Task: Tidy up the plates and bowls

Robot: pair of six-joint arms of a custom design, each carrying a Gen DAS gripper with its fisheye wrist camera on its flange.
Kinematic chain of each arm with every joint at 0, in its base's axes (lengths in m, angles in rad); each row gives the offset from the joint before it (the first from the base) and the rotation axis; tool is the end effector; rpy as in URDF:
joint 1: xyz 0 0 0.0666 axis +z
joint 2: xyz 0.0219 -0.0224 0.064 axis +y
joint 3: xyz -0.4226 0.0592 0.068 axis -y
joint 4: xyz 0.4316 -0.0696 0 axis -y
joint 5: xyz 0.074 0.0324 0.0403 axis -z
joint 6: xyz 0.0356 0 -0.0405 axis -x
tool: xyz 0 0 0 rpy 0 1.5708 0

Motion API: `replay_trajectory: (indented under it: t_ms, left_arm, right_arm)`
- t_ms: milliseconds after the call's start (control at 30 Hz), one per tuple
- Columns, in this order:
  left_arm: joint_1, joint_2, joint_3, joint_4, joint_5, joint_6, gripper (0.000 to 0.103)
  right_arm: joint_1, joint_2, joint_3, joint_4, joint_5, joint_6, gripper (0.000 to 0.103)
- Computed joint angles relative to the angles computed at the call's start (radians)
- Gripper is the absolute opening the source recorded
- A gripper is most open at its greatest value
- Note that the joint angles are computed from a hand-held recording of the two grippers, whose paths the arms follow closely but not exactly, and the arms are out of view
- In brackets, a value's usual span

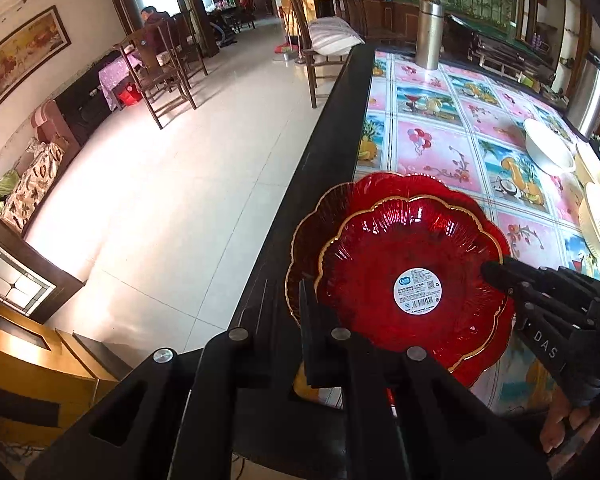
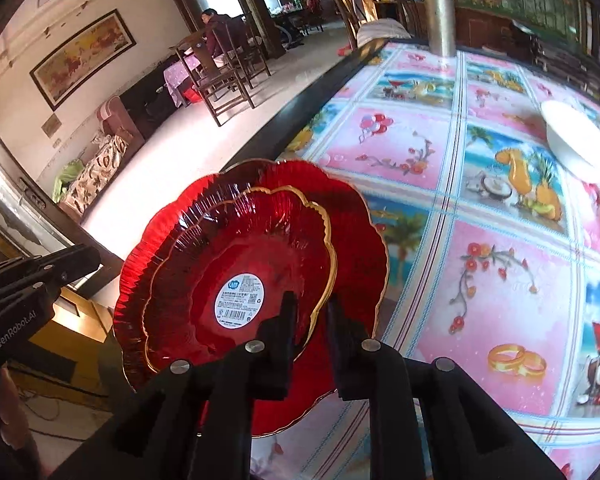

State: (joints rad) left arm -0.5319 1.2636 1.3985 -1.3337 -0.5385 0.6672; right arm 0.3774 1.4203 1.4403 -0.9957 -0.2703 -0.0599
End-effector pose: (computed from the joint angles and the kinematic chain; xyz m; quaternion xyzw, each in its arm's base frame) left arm 0.3748 -0.1999 0.5145 -0.1131 0.9419 0.1152 0.2947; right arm 0.4780 0.1993 0.4774 -0.1888 0.9292 0.1888 0.2556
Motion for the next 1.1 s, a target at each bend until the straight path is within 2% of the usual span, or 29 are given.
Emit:
replay_trajectory:
  t_ms: [67, 100, 133, 167, 267, 433, 500, 667, 733, 800, 867, 900, 1000, 1100]
  left_arm:
    - [-0.030, -0.016, -0.013, 0.018, -0.056, 0.033, 0.008]
    - [-0.042, -0.021, -0.019, 0.032, -0.071, 0.044, 0.008]
    - [-0.054, -0.026, -0.022, 0.047, -0.080, 0.049, 0.008]
    - [-0.066, -0.029, -0.023, 0.057, -0.091, 0.057, 0.008]
    - [-0.106, -0.030, -0.018, 0.072, -0.135, 0.093, 0.008]
    - [-0.180, 0.003, 0.010, 0.109, -0.131, 0.049, 0.008]
    - [-0.207, 0.033, 0.031, 0.129, -0.109, 0.015, 0.008]
    - [-0.252, 0.131, 0.104, 0.156, -0.007, -0.047, 0.009]
    - [-0.261, 0.166, 0.137, 0.166, 0.050, -0.063, 0.017]
    - [-0.268, 0.201, 0.172, 0.173, 0.094, -0.069, 0.037]
    - [-0.271, 0.229, 0.204, 0.186, 0.123, -0.076, 0.052]
    - [-0.271, 0.245, 0.223, 0.188, 0.130, -0.074, 0.055]
    - [-0.255, 0.297, 0.292, 0.183, 0.162, -0.054, 0.056]
    - [-0.223, 0.366, 0.393, 0.160, 0.175, 0.002, 0.056]
  right_arm:
    - [0.000, -0.037, -0.018, 0.049, 0.052, 0.027, 0.020]
    - [-0.004, -0.052, -0.022, 0.062, 0.064, 0.040, 0.030]
    - [-0.014, -0.063, -0.024, 0.068, 0.051, 0.048, 0.036]
    - [-0.029, -0.066, -0.019, 0.068, 0.017, 0.053, 0.048]
    - [-0.066, -0.090, -0.033, 0.093, -0.047, 0.038, 0.049]
    - [-0.146, -0.151, -0.097, 0.187, -0.106, 0.001, 0.049]
    - [-0.184, -0.181, -0.134, 0.223, -0.121, 0.019, 0.049]
    - [-0.321, -0.244, -0.190, 0.241, -0.188, 0.050, 0.049]
    - [-0.391, -0.266, -0.204, 0.245, -0.202, 0.061, 0.053]
    - [-0.473, -0.276, -0.206, 0.241, -0.245, 0.058, 0.059]
    - [-0.559, -0.278, -0.205, 0.248, -0.279, 0.036, 0.060]
    - [-0.598, -0.274, -0.200, 0.247, -0.293, 0.022, 0.062]
    - [-0.687, -0.238, -0.160, 0.235, -0.356, -0.017, 0.063]
    - [-0.725, -0.167, -0.085, 0.200, -0.472, -0.081, 0.063]
